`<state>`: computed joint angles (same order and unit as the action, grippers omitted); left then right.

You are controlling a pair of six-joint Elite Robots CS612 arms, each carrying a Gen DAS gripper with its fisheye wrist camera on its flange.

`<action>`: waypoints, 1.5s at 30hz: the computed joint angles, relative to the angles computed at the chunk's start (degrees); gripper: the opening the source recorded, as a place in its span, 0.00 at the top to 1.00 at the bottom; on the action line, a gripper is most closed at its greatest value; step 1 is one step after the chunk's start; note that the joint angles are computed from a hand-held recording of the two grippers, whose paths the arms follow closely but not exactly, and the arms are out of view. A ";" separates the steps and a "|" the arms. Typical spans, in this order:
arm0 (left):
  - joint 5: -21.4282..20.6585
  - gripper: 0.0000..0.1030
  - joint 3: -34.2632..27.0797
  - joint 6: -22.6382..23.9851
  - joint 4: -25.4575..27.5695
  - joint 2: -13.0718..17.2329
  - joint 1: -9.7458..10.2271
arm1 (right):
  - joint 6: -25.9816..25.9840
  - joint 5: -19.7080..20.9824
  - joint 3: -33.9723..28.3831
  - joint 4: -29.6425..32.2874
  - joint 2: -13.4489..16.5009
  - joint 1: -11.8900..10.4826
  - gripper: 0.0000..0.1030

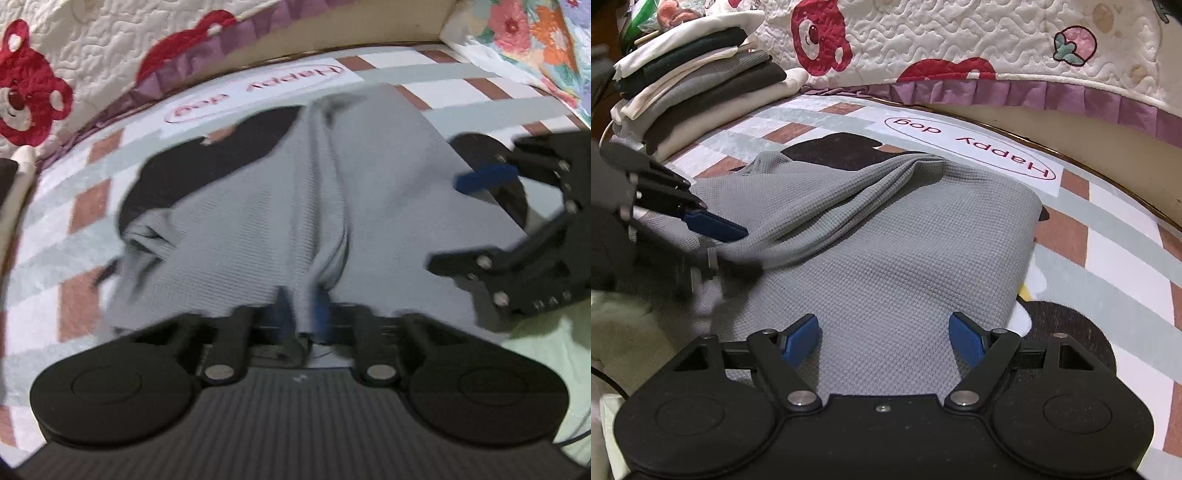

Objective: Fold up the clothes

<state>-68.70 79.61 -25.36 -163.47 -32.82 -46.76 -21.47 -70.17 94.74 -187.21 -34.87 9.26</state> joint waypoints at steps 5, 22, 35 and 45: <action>10.66 0.91 -0.28 -0.40 1.28 -1.04 0.46 | 1.09 -0.49 0.78 -0.15 -0.32 0.12 0.20; 14.68 0.46 1.03 -9.79 -15.36 2.13 2.71 | 1.48 0.12 1.02 -0.11 -0.37 -0.10 0.20; 5.54 0.08 -1.22 -21.12 -5.47 3.23 5.79 | 1.18 0.92 1.29 0.36 -0.58 -0.26 0.19; 0.61 0.89 0.92 -16.70 -19.59 3.16 6.36 | 0.91 0.88 1.01 0.64 -0.47 -0.23 0.19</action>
<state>-68.09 80.53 -42.06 -183.06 -29.67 -40.40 -20.56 -69.29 95.74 -186.57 -35.34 9.03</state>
